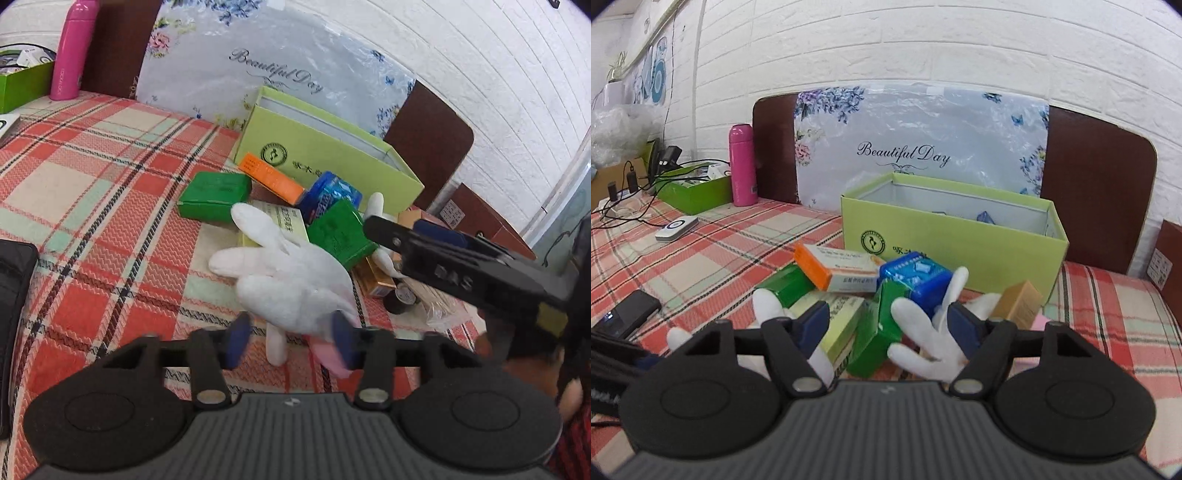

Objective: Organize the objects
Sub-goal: 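Grasp a white glove with the left tool while the right tool grasps the small green box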

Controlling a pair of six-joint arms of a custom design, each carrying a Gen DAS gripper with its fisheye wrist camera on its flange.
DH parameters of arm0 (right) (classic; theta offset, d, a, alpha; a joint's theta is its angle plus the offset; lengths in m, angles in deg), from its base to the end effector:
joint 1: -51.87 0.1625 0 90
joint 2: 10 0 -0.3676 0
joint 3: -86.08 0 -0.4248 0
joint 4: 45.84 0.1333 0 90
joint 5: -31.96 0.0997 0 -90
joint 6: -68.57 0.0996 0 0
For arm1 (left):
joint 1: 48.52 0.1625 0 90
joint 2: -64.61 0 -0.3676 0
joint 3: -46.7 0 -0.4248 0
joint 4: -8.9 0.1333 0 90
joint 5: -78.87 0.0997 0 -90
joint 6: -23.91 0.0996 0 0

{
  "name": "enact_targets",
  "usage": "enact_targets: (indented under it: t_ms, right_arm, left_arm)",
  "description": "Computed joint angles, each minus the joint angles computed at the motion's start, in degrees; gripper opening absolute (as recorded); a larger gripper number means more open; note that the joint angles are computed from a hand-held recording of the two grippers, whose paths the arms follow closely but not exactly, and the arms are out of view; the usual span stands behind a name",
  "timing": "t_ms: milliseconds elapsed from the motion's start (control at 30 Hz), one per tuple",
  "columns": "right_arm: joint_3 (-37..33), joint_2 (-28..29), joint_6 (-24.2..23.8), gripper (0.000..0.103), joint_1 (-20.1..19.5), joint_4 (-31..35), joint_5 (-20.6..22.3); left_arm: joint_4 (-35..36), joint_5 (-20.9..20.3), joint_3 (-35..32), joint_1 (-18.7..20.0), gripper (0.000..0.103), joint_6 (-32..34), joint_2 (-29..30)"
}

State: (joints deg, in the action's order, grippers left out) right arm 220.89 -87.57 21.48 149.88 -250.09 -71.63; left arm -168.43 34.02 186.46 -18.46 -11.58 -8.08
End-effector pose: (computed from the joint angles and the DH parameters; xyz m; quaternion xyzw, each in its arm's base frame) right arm 0.1708 -0.4248 0.1952 0.3535 -0.7998 0.4118 0.2565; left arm -0.2378 -0.3732 0.0908 0.1265 0.9027 -0.3888 0.1341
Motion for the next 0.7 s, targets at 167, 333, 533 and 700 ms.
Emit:
enact_targets:
  t_ms: [167, 333, 533, 700]
  right_arm:
    - [-5.2, 5.6, -1.3, 0.070, 0.7, 1.3, -2.2]
    - [-6.0, 6.4, -0.8, 0.043, 0.8, 5.5, -3.5]
    - [-3.4, 3.6, 0.1, 0.021, 0.4, 6.4, -3.5]
    - [0.4, -2.5, 2.5, 0.021, -0.6, 7.5, -1.4]
  left_arm:
    - [-3.9, 0.0, 0.0, 0.5, 0.071, 1.3, 1.0]
    - [-6.3, -0.9, -0.8, 1.1, 0.074, 3.2, 2.9]
    - [-8.5, -4.0, -1.8, 2.7, 0.072, 4.7, 4.5]
    - [-8.3, -3.9, -2.1, 2.5, 0.070, 3.9, 4.8]
